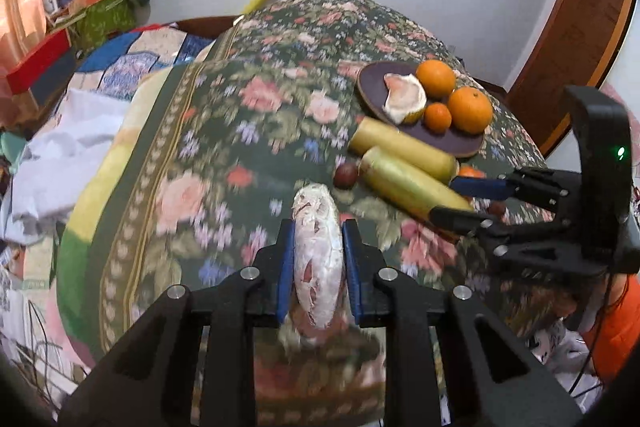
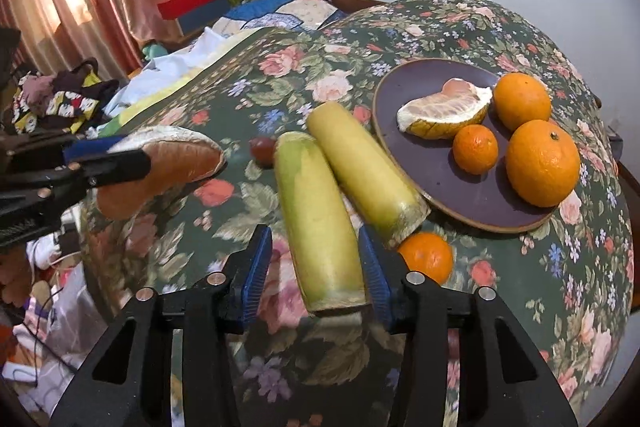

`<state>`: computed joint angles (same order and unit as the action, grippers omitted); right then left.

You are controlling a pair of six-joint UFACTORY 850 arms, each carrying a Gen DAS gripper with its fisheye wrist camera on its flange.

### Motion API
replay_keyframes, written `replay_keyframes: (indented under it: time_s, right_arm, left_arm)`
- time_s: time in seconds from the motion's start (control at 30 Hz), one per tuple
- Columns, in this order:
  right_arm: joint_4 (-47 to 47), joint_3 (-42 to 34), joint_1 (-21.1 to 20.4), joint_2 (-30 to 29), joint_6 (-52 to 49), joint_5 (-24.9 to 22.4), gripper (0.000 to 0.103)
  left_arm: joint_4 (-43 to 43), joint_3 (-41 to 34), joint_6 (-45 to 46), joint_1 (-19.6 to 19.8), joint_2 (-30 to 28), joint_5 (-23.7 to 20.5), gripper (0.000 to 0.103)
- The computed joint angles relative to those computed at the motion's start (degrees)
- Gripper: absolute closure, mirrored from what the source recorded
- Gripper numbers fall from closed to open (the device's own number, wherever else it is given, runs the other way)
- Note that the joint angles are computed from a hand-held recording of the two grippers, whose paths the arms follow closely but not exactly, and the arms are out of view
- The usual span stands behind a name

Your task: Organize fruits

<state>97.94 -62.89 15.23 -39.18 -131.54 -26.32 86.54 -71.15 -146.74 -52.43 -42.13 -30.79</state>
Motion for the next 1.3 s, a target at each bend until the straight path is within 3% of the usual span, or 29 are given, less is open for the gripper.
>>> replay_keyframes:
  time_s: [0.23, 0.6, 0.67, 1.3]
  right_arm:
    - [-1.60, 1.50, 0.04, 1.05, 1.13, 0.12, 0.059]
    - [-7.93, -5.89, 2.37, -4.19, 11.73, 1.17, 0.059]
    - [-7.41, -6.35, 2.46, -4.61, 11.60, 1.05, 0.064]
    - [5.07, 0.31, -5.18, 4.07, 2.08, -10.01, 0.068]
  left_arm:
    - [-1.17, -0.30, -0.01, -0.53, -1.46, 1.69, 0.080]
    - [0.09, -2.19, 1.48, 2.15, -3.23, 4.87, 0.080]
    - [0.98, -2.21, 0.70, 2.36, -3.27, 4.85, 0.080]
    - [1.79, -6.61, 4.25, 1.43, -0.92, -6.08, 0.080]
